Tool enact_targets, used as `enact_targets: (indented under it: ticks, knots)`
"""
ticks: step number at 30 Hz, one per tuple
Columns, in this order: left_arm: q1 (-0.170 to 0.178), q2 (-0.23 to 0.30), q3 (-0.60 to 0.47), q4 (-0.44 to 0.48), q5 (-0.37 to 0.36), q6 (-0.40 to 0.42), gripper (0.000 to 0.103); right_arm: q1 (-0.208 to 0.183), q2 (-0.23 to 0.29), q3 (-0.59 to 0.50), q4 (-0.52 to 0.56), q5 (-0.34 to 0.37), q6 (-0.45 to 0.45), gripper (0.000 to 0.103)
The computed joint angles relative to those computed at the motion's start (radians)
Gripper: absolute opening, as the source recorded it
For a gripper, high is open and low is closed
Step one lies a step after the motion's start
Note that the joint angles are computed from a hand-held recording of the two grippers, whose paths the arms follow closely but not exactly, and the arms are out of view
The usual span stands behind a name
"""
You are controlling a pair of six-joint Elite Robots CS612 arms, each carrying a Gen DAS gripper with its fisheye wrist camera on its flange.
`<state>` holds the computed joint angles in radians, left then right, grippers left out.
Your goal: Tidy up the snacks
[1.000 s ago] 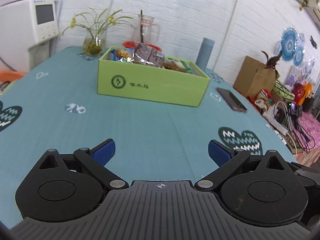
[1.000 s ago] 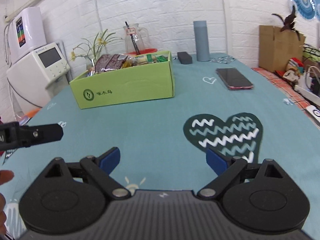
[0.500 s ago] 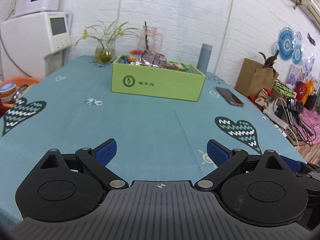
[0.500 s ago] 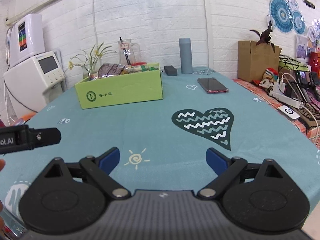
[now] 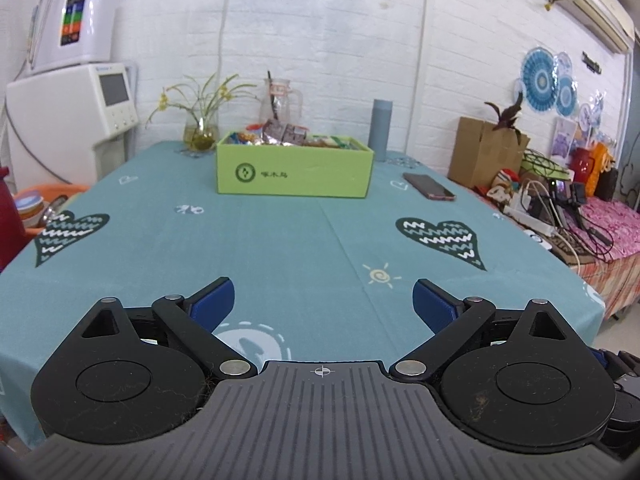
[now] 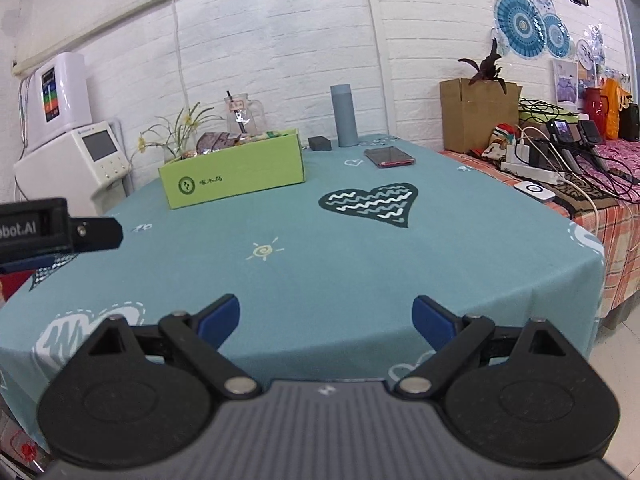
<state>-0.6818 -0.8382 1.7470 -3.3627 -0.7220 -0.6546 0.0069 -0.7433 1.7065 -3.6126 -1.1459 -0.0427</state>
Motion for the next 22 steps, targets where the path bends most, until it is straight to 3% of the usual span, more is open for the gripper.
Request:
enact_targets:
  ticks: [6,13,16,22]
  knots:
    - [-0.016,0.008,-0.001,-0.005,0.017,0.045,0.085,-0.005,-0.010,0.024,0.008,-0.015,-0.030,0.093]
    - [-0.018,0.008,0.007,0.006,0.013,0.029,0.081,-0.004,-0.015,0.054,-0.064,0.006,-0.112,0.093]
    - [-0.017,0.006,0.013,-0.009,0.011,0.024,0.076,-0.003,-0.018,0.064,-0.095,0.004,-0.114,0.093]
    - [-0.024,0.013,0.011,-0.017,0.052,0.046,0.076,-0.008,-0.017,0.074,-0.150,0.004,-0.108,0.093]
